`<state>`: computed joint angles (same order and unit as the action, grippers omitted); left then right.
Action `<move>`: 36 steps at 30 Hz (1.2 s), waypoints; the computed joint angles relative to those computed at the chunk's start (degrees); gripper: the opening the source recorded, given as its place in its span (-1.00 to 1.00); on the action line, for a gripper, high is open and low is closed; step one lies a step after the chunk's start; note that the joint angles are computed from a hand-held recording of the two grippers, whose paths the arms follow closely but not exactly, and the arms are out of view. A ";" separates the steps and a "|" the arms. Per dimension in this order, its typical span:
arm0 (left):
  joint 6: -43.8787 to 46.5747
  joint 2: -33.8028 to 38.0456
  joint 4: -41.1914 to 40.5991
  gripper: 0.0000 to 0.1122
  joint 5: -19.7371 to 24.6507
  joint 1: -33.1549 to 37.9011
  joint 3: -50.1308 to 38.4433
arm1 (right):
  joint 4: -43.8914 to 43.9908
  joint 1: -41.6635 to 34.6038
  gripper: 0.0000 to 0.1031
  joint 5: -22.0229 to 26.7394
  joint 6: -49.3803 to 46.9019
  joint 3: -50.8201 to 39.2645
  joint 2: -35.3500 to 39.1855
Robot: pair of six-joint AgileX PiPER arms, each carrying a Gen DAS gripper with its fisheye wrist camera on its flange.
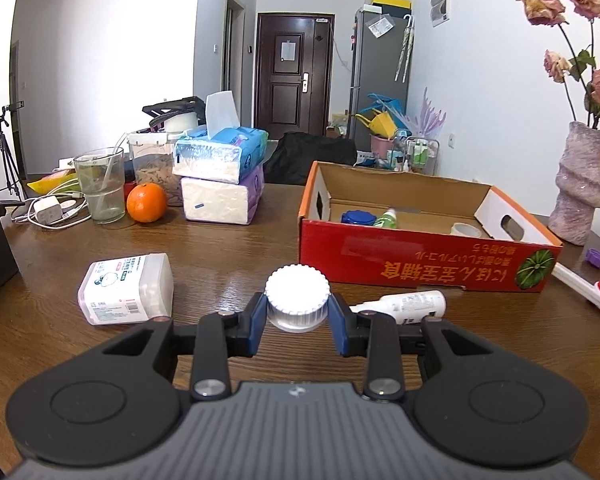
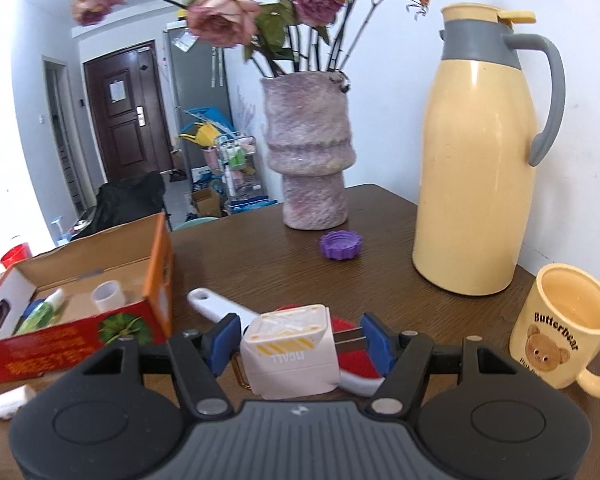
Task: Organize rigid objects
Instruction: 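Carry the white cap and plug cube together over the cardboard box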
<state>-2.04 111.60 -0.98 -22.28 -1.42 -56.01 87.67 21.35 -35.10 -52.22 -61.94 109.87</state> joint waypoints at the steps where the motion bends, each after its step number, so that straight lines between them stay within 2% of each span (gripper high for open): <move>1: -0.73 -0.44 0.77 -0.40 -0.34 -0.05 0.58 | -0.28 0.90 0.26 -0.27 0.40 0.61 -0.42; 13: -5.54 -5.99 5.23 -0.40 -3.75 -1.10 7.67 | -1.49 10.36 0.26 -2.43 3.64 4.55 -2.73; 23: -9.21 -9.39 7.04 -0.40 -3.52 -3.33 10.10 | -1.15 15.70 0.26 -2.40 3.66 3.50 -2.48; 36: -9.84 -9.44 5.68 -0.40 1.27 -6.01 6.31 | 1.03 18.94 0.26 -0.58 -1.36 -2.84 0.74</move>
